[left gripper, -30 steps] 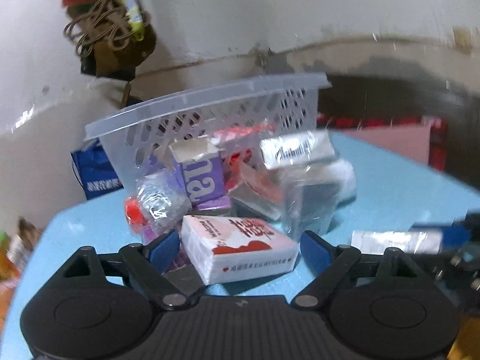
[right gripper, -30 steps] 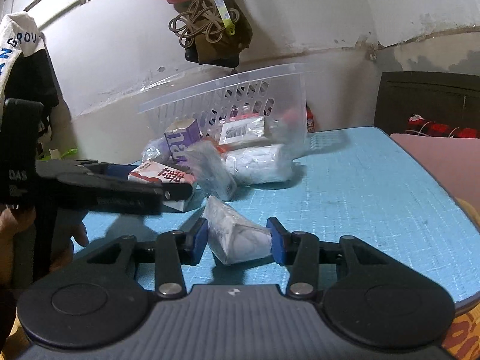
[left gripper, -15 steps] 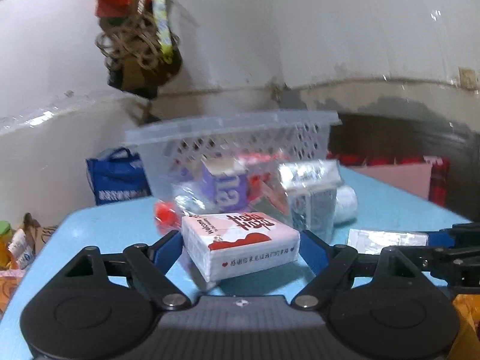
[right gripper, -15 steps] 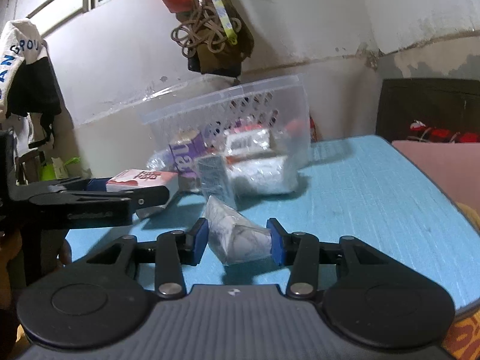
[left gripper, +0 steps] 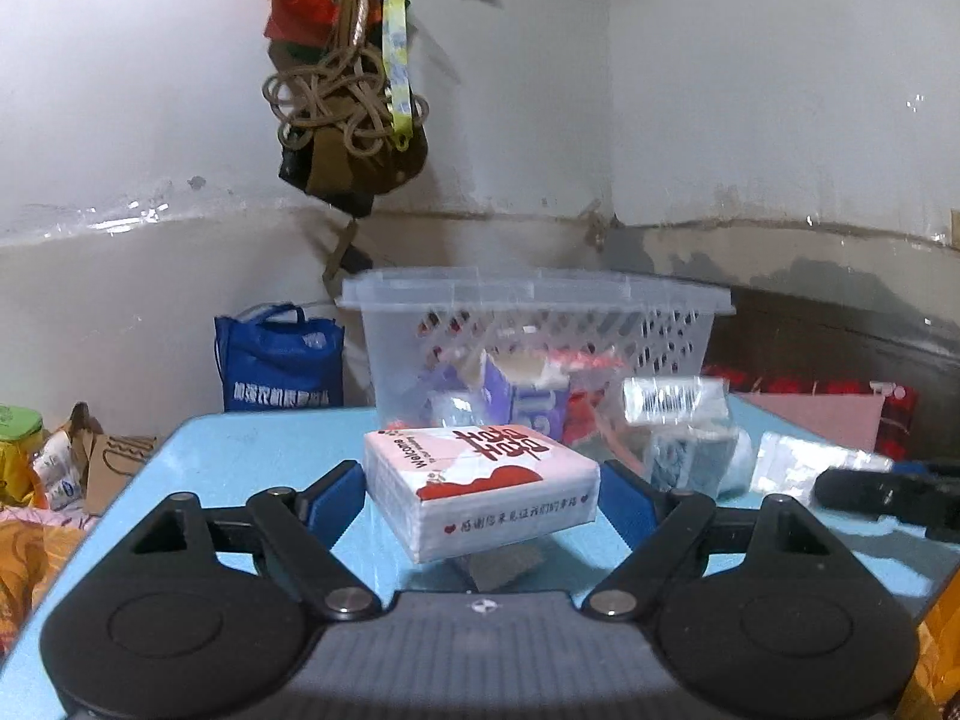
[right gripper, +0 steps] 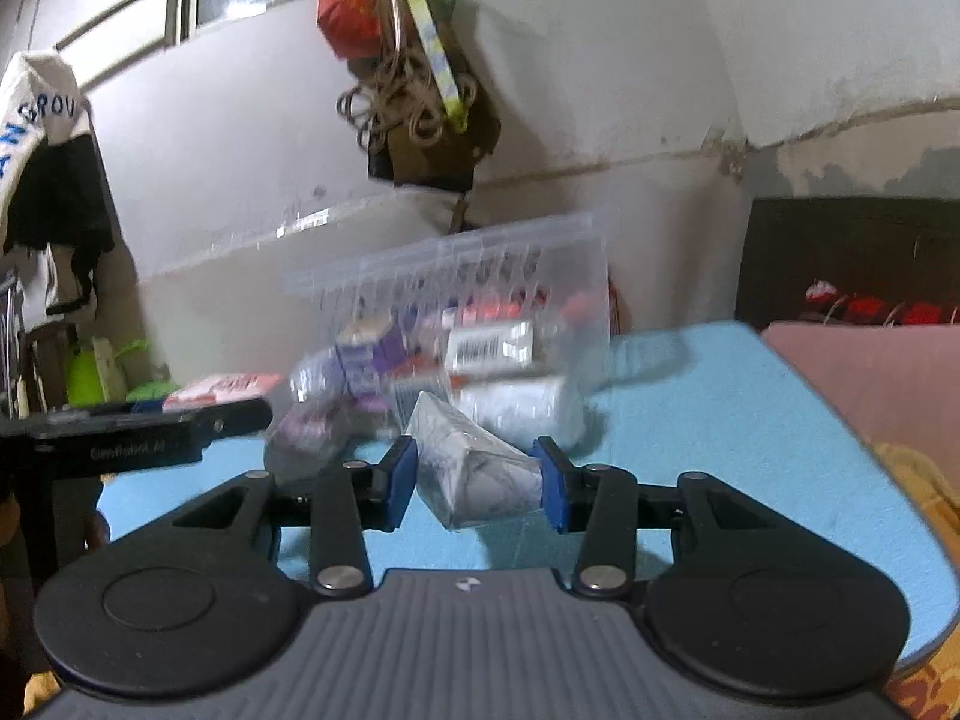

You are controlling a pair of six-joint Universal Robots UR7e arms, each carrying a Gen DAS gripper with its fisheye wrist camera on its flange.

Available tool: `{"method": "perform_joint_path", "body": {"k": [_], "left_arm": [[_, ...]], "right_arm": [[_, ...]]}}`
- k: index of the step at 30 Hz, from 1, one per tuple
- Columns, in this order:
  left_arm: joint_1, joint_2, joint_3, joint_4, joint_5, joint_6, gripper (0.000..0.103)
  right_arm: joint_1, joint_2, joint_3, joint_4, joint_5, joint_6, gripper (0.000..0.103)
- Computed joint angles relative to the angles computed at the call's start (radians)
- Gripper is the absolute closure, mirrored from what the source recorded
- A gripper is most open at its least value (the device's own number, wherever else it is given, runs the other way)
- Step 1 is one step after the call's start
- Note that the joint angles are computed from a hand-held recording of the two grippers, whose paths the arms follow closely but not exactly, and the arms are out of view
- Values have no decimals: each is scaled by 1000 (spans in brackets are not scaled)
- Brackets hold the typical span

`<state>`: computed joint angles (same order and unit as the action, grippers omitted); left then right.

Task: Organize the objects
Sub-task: 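Carry both items over the clear basket and open both grippers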

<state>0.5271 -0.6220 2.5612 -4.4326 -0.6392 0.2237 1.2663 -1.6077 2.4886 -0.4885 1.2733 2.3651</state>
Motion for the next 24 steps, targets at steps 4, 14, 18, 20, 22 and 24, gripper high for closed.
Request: {"method": "perform_joint_path", "body": {"k": [4, 14, 18, 20, 22, 24], "left_arm": [[6, -101, -37, 37, -31, 81, 16], [195, -316, -458, 788, -244, 5, 16], [239, -273, -542, 923, -247, -43, 9], [232, -271, -521, 904, -215, -42, 11], [220, -294, -443, 778, -258, -19, 11], [194, -330, -346, 686, -275, -6, 11]], "right_arm": [[84, -29, -34, -24, 24, 23, 57], [382, 242, -519, 144, 321, -30, 55], [400, 308, -575, 148, 398, -84, 5], [384, 289, -544, 147, 371, -83, 4], [349, 230, -475, 150, 306, -40, 0], [291, 164, -374, 110, 218, 8, 0]]}}
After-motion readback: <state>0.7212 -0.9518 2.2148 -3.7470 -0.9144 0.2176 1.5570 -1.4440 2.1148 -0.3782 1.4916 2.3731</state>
